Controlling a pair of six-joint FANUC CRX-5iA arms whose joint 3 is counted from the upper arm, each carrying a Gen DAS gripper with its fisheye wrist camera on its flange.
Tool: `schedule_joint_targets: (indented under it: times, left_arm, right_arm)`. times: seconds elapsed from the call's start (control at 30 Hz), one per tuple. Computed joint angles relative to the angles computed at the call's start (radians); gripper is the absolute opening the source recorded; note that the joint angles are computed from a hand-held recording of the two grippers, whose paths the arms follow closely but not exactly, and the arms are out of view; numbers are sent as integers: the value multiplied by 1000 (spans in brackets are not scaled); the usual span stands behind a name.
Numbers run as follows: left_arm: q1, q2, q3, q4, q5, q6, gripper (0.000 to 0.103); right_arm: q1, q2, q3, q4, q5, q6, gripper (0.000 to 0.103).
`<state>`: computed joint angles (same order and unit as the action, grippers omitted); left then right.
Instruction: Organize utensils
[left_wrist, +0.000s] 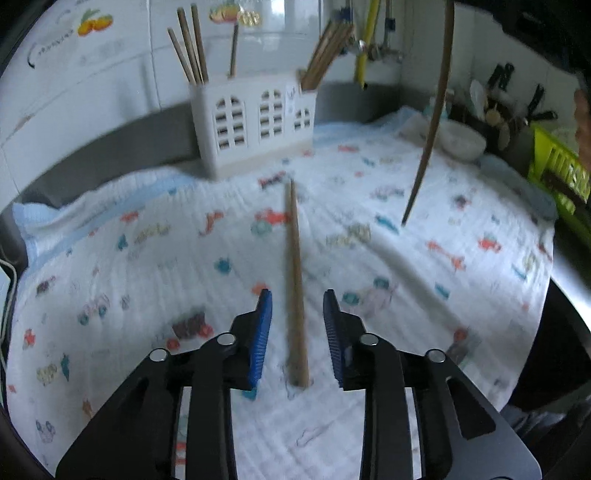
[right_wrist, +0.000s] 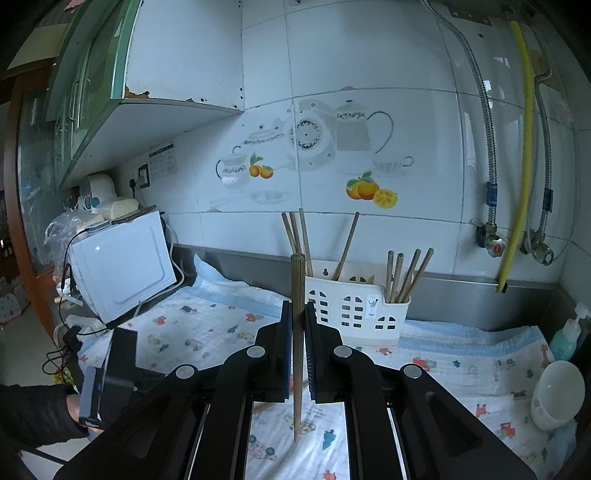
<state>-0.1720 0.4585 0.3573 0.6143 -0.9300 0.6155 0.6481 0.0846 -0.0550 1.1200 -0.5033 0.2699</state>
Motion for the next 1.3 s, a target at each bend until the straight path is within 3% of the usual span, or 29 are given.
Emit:
schedule_joint_targets:
  times: [0.3,0.47,0.73,1.3]
  left_arm:
    - [-1,58,66,-90,-74,45,23]
    - [-16,51,74,-132,-62,67,6]
    - [-24,73,103,-118,-33,148,5]
    - [-23,55,69,-68,0,147,6]
  right_arm:
    - [3,2,-2,-9,2,5,7]
    - [-3,-1,-12,-2,17,-14,7]
    - [-13,-14,-35,24,24,-47,7]
    - [-26,-26,-54,19,32,-68,7]
